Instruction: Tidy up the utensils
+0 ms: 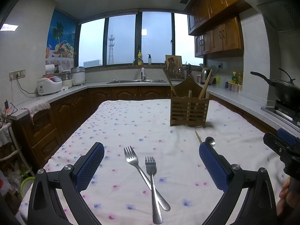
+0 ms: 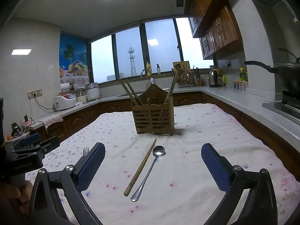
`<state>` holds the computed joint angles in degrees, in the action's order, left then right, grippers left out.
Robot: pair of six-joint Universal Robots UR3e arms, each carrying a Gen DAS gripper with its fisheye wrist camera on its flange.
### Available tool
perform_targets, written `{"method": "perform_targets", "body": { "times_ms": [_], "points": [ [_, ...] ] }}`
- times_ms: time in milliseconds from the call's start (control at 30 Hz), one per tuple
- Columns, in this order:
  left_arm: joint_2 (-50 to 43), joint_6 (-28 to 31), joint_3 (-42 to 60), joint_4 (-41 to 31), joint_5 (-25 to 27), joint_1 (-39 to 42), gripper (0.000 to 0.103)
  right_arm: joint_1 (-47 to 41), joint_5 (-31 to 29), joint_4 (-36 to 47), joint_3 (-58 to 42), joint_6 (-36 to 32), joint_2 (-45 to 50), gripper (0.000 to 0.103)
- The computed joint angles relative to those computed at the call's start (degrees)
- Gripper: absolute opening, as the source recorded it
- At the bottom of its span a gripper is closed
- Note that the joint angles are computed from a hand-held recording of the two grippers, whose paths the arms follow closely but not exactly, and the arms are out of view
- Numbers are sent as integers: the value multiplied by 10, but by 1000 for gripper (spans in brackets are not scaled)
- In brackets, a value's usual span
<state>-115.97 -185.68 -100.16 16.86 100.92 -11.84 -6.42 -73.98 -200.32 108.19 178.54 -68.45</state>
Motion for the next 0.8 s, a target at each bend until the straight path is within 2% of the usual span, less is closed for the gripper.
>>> {"method": "perform_targets", "body": {
  "times_ms": [800],
  "points": [
    [-8,-12,34,-42,-20,2,102,10,-16,32,-16,10,5,103]
  ]
}}
